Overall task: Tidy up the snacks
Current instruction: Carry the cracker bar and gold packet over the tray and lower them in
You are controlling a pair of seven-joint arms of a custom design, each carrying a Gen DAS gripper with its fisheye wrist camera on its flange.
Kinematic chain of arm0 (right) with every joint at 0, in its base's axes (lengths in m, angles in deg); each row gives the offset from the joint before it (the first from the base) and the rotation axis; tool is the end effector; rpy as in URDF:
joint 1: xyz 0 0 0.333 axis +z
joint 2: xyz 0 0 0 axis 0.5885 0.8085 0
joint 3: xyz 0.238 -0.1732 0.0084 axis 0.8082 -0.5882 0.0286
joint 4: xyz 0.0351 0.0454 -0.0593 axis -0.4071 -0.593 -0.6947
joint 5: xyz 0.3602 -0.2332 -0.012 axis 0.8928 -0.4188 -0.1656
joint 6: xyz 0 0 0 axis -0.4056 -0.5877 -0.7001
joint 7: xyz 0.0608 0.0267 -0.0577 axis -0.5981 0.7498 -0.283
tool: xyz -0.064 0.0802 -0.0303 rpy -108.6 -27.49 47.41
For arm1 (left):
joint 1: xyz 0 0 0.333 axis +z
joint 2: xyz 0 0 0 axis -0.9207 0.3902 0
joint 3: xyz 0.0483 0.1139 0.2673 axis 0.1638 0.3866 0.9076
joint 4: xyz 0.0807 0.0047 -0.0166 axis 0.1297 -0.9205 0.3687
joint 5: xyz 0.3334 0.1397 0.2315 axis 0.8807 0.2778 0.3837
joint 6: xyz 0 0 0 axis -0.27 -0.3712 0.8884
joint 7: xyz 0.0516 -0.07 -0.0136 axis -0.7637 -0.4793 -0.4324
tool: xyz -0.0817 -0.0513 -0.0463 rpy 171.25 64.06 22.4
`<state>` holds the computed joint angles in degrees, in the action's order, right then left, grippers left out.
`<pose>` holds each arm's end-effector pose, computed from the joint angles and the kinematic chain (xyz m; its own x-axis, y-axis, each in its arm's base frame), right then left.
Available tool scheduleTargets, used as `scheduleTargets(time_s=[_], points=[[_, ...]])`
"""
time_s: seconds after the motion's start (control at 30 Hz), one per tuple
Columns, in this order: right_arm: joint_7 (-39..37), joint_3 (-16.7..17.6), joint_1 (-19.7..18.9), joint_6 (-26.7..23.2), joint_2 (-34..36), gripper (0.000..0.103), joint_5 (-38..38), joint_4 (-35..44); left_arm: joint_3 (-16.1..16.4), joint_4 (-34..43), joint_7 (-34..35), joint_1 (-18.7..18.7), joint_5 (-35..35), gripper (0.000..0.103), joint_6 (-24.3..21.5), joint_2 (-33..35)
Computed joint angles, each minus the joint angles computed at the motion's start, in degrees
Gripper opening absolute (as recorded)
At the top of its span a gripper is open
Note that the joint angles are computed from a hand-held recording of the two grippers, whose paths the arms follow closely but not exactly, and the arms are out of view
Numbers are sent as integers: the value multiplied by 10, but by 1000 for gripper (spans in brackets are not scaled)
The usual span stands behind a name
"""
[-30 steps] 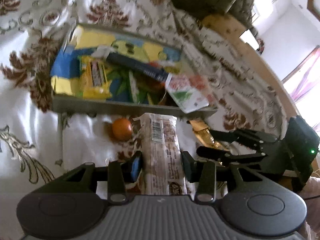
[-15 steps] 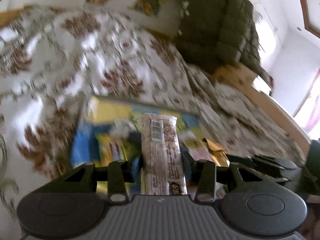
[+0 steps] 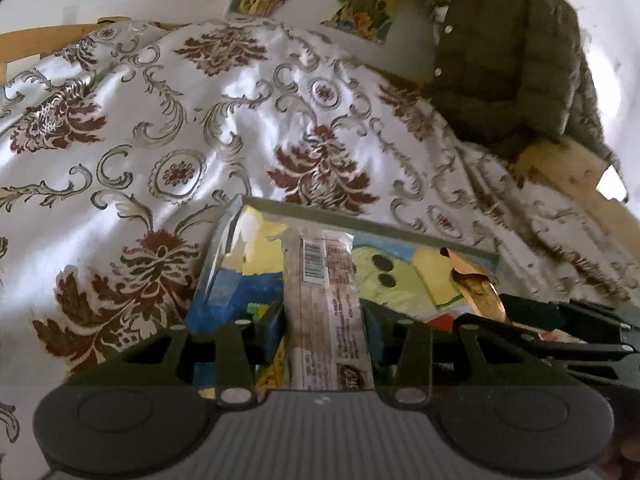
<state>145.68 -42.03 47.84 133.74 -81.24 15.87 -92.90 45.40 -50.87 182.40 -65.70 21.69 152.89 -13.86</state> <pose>0.6563 0.1401 0.5151 0.2758 -0.9608 -0.0291 -0.5537 -0.1340 -0.8219 0.6758 -0.1340 0.5022 -0.2068 -0.9372 0.2808 -0.6408 -0.0871 -0.7628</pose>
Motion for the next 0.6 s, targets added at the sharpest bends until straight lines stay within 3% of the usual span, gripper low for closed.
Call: scheduleTargets(time_s=[0.17, 0.6], points=[[36, -15, 11, -13, 12, 56, -56, 7, 22, 8, -67, -19, 78, 47, -16, 10], [84, -28, 15, -25, 20, 57, -127, 8, 26, 17, -140, -19, 154, 48, -35, 22]])
